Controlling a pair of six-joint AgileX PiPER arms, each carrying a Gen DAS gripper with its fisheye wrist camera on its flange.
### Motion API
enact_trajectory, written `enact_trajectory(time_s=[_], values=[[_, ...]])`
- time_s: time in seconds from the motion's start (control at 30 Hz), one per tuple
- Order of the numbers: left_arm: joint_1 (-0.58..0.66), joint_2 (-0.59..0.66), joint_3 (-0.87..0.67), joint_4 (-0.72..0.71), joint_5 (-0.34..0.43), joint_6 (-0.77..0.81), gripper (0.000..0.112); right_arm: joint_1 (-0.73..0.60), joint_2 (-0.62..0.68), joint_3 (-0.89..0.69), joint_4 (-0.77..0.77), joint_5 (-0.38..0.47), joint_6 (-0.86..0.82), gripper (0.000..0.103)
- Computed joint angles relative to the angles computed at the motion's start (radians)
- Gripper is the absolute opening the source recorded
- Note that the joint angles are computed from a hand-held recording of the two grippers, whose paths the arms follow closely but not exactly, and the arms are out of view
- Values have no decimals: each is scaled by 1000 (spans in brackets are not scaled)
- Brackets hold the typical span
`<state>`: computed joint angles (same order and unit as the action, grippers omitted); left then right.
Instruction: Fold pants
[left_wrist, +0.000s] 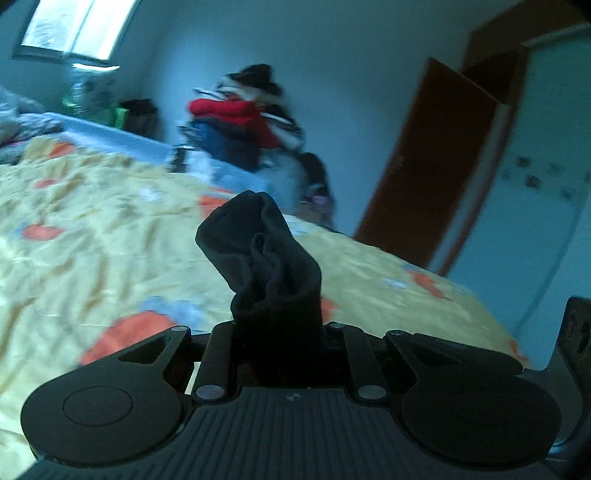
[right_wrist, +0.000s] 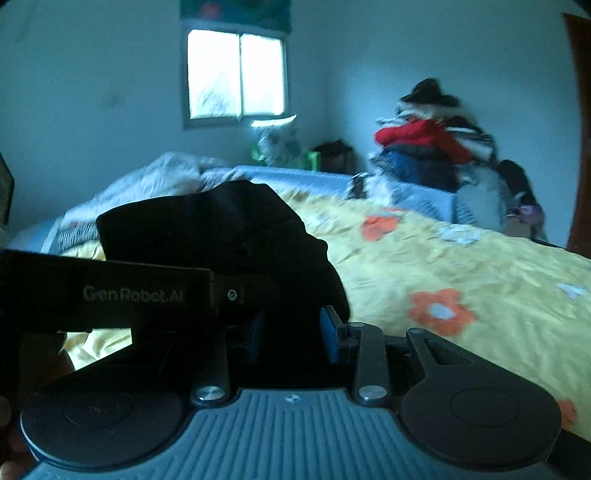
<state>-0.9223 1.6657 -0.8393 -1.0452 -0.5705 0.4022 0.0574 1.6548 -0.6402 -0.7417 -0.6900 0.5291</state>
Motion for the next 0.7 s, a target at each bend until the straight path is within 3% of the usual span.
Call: enact_trajectory(time_s=[0.13, 0.3, 0.5, 0.7], values=[[-101, 91, -137, -82, -5, 136, 19, -209, -70, 127, -109, -145, 42, 33], [-189, 233, -325, -189, 15, 307, 21, -501, -76, 171, -342, -267, 177, 33], [-252, 398, -552, -341, 54, 536, 22, -735, -31, 177, -490, -331, 201, 33], [-262, 535, -729, -469, 106, 717, 22, -854, 39, 148, -556, -329, 207, 33]])
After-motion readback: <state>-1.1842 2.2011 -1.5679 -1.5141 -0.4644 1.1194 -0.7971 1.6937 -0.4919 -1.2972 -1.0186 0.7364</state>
